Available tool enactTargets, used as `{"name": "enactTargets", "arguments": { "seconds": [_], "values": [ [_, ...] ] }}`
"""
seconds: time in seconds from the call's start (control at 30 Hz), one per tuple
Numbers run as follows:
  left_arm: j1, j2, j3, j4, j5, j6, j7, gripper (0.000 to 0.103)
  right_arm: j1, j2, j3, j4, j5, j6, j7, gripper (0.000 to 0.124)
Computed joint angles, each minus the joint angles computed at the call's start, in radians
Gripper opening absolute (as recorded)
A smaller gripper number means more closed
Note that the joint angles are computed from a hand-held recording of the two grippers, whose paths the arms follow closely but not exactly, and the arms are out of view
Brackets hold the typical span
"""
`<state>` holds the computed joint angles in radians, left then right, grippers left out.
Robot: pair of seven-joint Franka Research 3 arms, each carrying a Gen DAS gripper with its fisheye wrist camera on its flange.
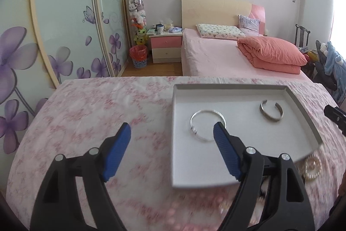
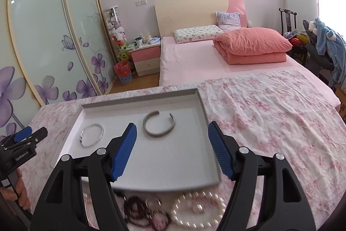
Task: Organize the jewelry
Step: 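Grasp the pink beaded bracelet with the left tool while the right tool grasps the white pearl bracelet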
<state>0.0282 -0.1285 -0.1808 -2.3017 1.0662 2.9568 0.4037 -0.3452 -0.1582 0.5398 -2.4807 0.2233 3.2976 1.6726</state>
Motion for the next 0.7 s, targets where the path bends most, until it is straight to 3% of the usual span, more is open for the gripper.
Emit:
{"name": "enactTargets", "arguments": {
  "seconds": [0.1, 0.27, 0.33, 0.47, 0.53, 0.63, 0.7],
  "values": [
    [0.021, -0.100, 0.000, -0.111, 0.038, 0.039, -0.028, 0.084, 0.065, -0.058, -0.080, -0.072, 0.006, -0.020, -0.001, 0.069],
    [0.066, -0.213, -0.027, -0.245, 0.010, 0.066, 0.006, 0.086, -0.012, -0.111, -0.046, -0.151, -0.040, -0.069, 0.072, 0.068],
    [0.072, -0.239, -0.025, -0.286, -0.031, 0.076, 0.043, 0.086, -0.042, -0.110, -0.029, -0.158, -0.070, -0.086, 0.102, 0.060],
    [0.087, -0.270, -0.032, -0.337, -0.115, 0.082, 0.116, 0.086, -0.022, -0.082, -0.052, -0.152, -0.125, -0.118, 0.127, 0.051],
    [0.097, -0.275, -0.044, -0.351, -0.151, 0.083, 0.146, 0.086, -0.058, -0.081, -0.020, -0.156, -0.174, -0.122, 0.158, 0.045],
    [0.109, -0.278, -0.059, -0.364, -0.198, 0.085, 0.183, 0.086, -0.200, -0.061, 0.107, -0.123, -0.288, -0.156, 0.249, 0.037],
    [0.118, -0.277, -0.070, -0.370, -0.220, 0.085, 0.203, 0.086, -0.191, -0.039, 0.094, -0.109, -0.312, -0.174, 0.263, 0.035]
  ]
}}
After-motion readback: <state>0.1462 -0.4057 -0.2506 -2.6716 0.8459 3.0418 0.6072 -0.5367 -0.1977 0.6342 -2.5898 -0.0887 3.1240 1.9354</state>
